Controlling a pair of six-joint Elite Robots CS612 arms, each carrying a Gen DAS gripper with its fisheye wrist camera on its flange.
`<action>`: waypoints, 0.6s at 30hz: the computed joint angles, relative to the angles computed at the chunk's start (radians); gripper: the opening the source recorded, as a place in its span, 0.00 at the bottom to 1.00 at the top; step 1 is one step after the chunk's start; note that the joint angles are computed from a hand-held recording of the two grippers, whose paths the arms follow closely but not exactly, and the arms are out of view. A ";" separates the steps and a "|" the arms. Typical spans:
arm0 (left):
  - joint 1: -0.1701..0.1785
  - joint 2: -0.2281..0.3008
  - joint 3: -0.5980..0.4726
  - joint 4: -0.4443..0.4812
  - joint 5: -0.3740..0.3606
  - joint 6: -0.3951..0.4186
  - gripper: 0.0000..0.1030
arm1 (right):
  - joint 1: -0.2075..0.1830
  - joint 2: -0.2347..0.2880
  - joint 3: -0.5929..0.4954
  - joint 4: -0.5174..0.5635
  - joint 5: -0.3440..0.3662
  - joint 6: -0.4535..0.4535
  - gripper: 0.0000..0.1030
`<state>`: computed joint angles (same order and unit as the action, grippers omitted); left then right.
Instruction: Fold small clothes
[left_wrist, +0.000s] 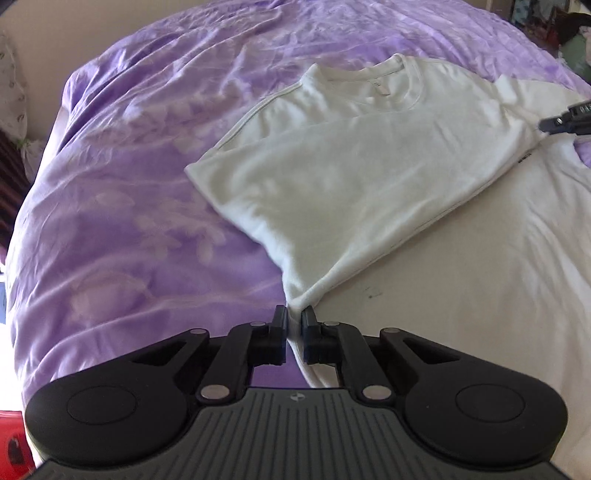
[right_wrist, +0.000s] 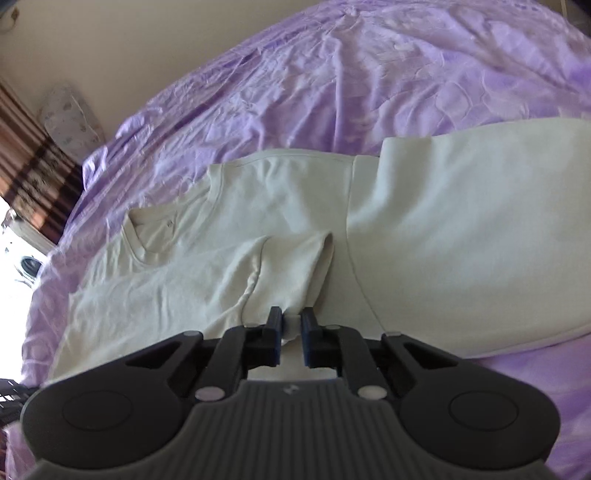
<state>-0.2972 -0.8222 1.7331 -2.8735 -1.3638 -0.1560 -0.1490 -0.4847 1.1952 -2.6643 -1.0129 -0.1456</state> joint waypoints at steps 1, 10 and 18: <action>0.003 0.000 0.001 0.008 -0.005 -0.013 0.07 | 0.002 0.000 -0.001 0.013 -0.019 -0.010 0.05; 0.013 -0.001 -0.008 0.080 -0.029 -0.077 0.19 | -0.003 0.010 -0.011 0.050 -0.035 0.019 0.11; 0.000 -0.057 0.060 -0.010 0.027 -0.116 0.22 | -0.022 -0.065 0.052 0.003 -0.057 -0.023 0.13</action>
